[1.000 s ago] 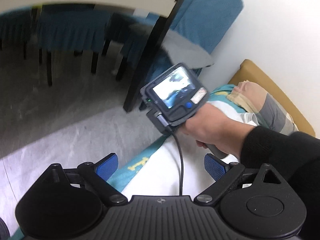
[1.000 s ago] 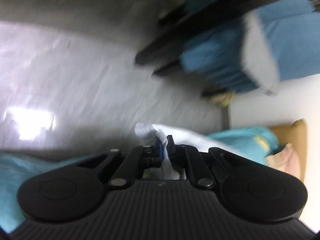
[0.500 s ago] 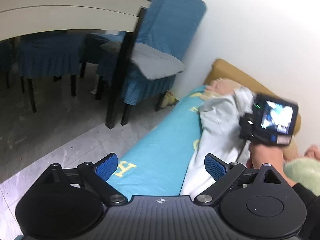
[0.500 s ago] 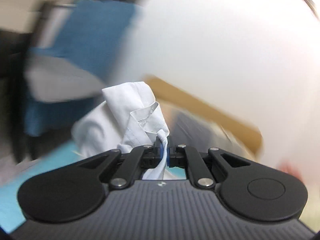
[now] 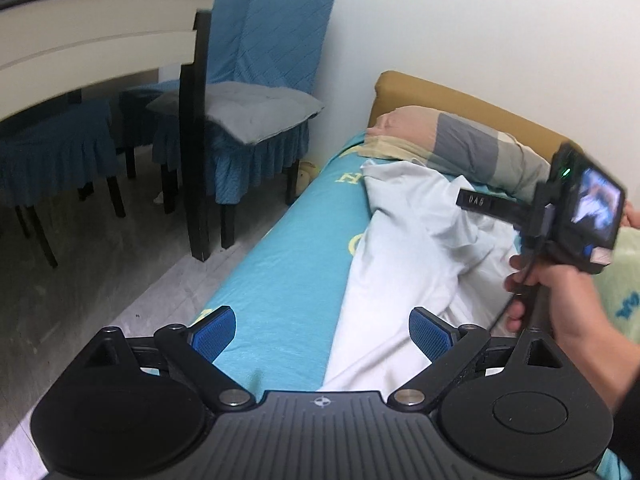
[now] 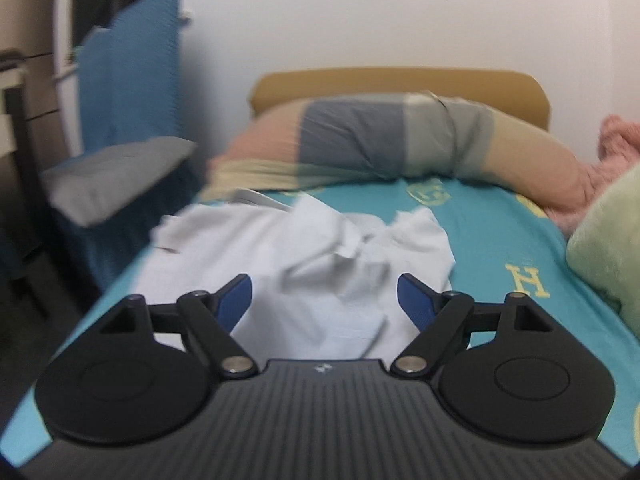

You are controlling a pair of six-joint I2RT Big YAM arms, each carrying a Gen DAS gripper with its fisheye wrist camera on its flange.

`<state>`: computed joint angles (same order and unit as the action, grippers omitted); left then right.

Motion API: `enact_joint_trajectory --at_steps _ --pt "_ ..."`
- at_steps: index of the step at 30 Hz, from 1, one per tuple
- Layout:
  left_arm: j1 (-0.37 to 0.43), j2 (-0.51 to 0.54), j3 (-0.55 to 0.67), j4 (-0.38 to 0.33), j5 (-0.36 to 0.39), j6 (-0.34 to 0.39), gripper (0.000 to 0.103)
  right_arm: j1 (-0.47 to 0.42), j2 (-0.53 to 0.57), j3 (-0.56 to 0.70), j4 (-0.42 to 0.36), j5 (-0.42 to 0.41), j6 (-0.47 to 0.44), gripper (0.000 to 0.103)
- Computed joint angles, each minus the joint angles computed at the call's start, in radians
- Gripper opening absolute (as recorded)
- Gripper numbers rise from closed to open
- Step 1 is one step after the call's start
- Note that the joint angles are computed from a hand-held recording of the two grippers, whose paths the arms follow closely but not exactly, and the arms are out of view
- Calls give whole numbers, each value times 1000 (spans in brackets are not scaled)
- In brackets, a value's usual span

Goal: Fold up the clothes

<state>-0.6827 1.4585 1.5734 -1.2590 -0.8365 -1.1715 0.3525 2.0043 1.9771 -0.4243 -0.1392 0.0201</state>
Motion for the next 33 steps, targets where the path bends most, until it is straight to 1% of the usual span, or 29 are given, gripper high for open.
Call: enact_joint_trajectory --at_steps 3,5,8,11,12,13,17,18,21,22,26,29,33 --pt "-29 14 28 -6 -26 24 95 -10 -103 -84 -8 -55 -7 81" --pt "-55 18 47 -11 -40 41 95 -18 -181 -153 -8 -77 -8 81" --pt "-88 5 52 6 -43 52 95 -44 -309 -267 -13 -119 25 81" --pt "-131 3 73 -17 -83 54 95 -84 -436 -373 -31 -163 63 81" --pt "-144 6 84 -37 -92 50 95 -100 -478 -409 -40 -176 69 81" --pt "-157 11 98 -69 -93 37 95 -117 -520 -443 -51 -190 73 81" --pt "-201 6 126 -158 -62 -64 95 -195 -671 -576 -94 -239 91 81" --pt "-210 8 134 -182 -59 -79 95 -213 -700 -599 -115 -254 94 81" --pt "-238 31 168 -264 -59 -120 95 -259 -756 -643 -192 -293 100 81" --pt "-244 33 171 -276 -50 -130 95 -273 -771 -657 -208 -312 101 81" --pt "-261 25 155 -270 26 -167 95 -301 -810 -690 -266 -359 68 81" --pt "-278 45 166 -306 44 -174 95 -304 -831 -710 -280 -379 45 81" --pt "-279 59 171 -315 79 -182 95 -301 -835 -718 -296 -398 22 81"
